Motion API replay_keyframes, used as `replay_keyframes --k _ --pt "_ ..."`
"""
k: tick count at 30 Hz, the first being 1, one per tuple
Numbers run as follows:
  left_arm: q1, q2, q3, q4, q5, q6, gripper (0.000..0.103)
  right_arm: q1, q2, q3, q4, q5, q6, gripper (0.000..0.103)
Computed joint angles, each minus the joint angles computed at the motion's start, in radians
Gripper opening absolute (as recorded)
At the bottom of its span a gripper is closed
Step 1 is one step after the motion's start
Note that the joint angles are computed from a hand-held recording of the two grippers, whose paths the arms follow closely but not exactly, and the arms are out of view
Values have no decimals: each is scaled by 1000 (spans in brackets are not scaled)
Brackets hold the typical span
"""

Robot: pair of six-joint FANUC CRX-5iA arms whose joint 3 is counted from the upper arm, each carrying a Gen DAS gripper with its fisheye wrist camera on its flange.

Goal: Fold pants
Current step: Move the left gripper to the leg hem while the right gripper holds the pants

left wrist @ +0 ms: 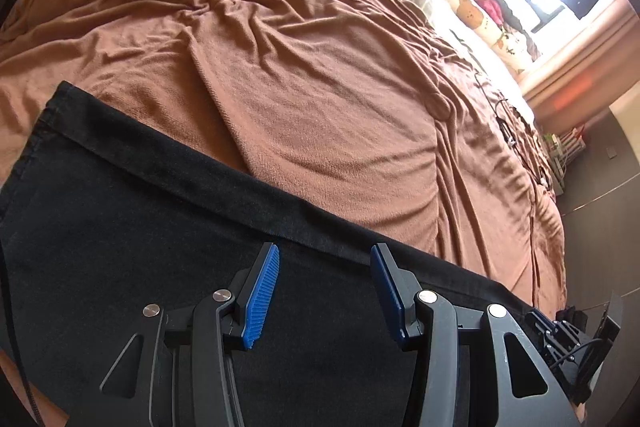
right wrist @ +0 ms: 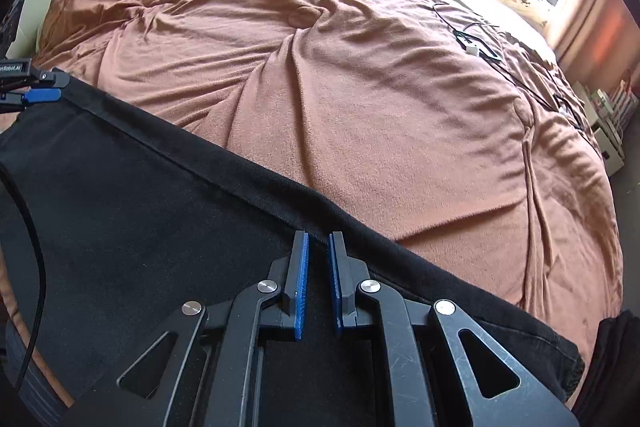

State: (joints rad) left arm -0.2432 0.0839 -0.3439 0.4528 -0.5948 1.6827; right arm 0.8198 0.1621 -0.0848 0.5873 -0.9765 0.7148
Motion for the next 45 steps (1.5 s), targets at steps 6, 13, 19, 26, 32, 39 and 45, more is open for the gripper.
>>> replay_keyframes --k 6,13,19,26,32,39,45 --pt "4 -134 -86 -37 18 -10 50 61 -99 -99 78 -5 -170 7" --pt "9 -264 -162 -122 8 24 50 142 -201 -202 119 22 -327 7" --pt "37 -370 -275 -96 5 -16 52 215 -269 -267 113 56 -352 7" --pt "75 -465 -406 -15 3 -125 52 290 -292 -311 98 62 -393 7" --pt "99 -509 -488 25 -7 -194 52 322 -284 -334 73 87 -456 7" --pt "135 -505 -536 6 -16 -221 52 339 -255 -353 79 145 -546 7" --pt "211 -534 -623 120 -8 -331 52 359 -210 -346 31 129 -578 7"
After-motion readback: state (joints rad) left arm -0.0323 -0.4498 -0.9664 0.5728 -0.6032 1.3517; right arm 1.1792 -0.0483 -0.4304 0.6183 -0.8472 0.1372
